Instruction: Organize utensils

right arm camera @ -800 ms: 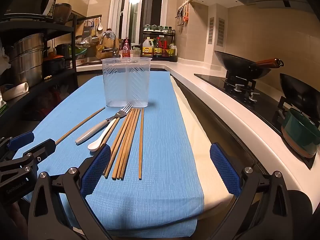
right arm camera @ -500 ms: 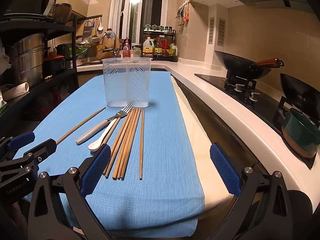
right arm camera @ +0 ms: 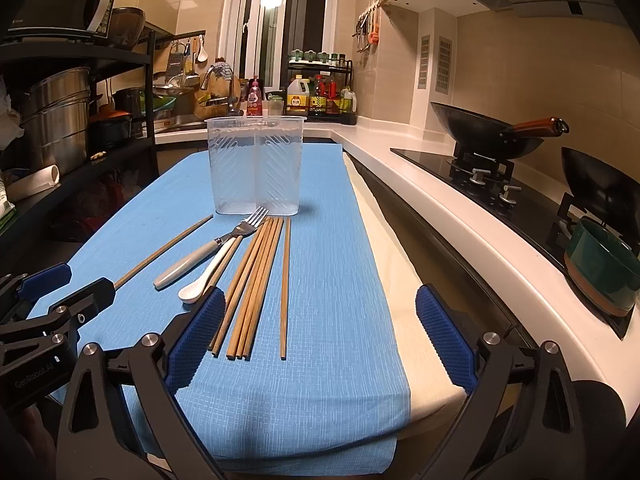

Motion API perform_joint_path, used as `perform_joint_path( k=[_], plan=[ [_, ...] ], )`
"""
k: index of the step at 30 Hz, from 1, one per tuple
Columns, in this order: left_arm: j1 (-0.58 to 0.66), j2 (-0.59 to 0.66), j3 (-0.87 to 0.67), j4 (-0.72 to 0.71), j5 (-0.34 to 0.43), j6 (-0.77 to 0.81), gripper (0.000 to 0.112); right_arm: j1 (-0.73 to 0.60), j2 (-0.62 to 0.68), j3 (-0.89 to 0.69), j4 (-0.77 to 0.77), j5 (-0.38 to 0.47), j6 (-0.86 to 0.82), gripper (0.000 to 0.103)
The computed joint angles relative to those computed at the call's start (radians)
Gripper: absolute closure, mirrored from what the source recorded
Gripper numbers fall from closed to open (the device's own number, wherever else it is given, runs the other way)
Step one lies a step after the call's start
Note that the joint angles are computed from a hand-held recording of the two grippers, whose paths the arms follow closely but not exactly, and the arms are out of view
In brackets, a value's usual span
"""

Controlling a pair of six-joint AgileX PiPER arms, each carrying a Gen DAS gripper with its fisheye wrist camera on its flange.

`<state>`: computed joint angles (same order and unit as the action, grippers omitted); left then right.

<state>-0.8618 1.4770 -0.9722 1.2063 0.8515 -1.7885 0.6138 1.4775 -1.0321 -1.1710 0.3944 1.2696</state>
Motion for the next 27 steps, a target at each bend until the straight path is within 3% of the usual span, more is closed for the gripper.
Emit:
perform_joint_path(
  k=[3,7,10,12,15,19,27],
  plan=[
    [-0.002,0.002,-0.001,0.001,0.001,-0.003,0.044,-0.009,0.007,-0.006,0.030,-0.017,-0.010,0.022],
    [0.006,0.000,0.000,-0.008,-0.011,0.002,0.046,-0.035,0.019,-0.032,0.189,-0.046,-0.137,0.037],
    [0.043,-0.007,0.011,-0.047,-0.042,0.012,0.055,-0.055,0.037,-0.052,0.355,-0.061,-0.291,0.046],
    [0.085,-0.018,0.030,-0.084,-0.071,0.013,0.072,-0.065,0.058,-0.071,0.427,-0.053,-0.362,0.051],
    [0.135,-0.032,0.063,-0.122,-0.090,0.004,0.078,-0.099,0.096,-0.110,0.671,-0.047,-0.573,0.063],
    [0.210,-0.025,0.083,-0.158,-0.117,0.004,0.078,-0.115,0.148,-0.150,0.810,-0.040,-0.700,0.065],
    [0.288,0.052,0.044,-0.198,-0.178,0.074,0.078,-0.125,0.246,-0.231,0.927,0.043,-0.807,0.065]
  ],
)
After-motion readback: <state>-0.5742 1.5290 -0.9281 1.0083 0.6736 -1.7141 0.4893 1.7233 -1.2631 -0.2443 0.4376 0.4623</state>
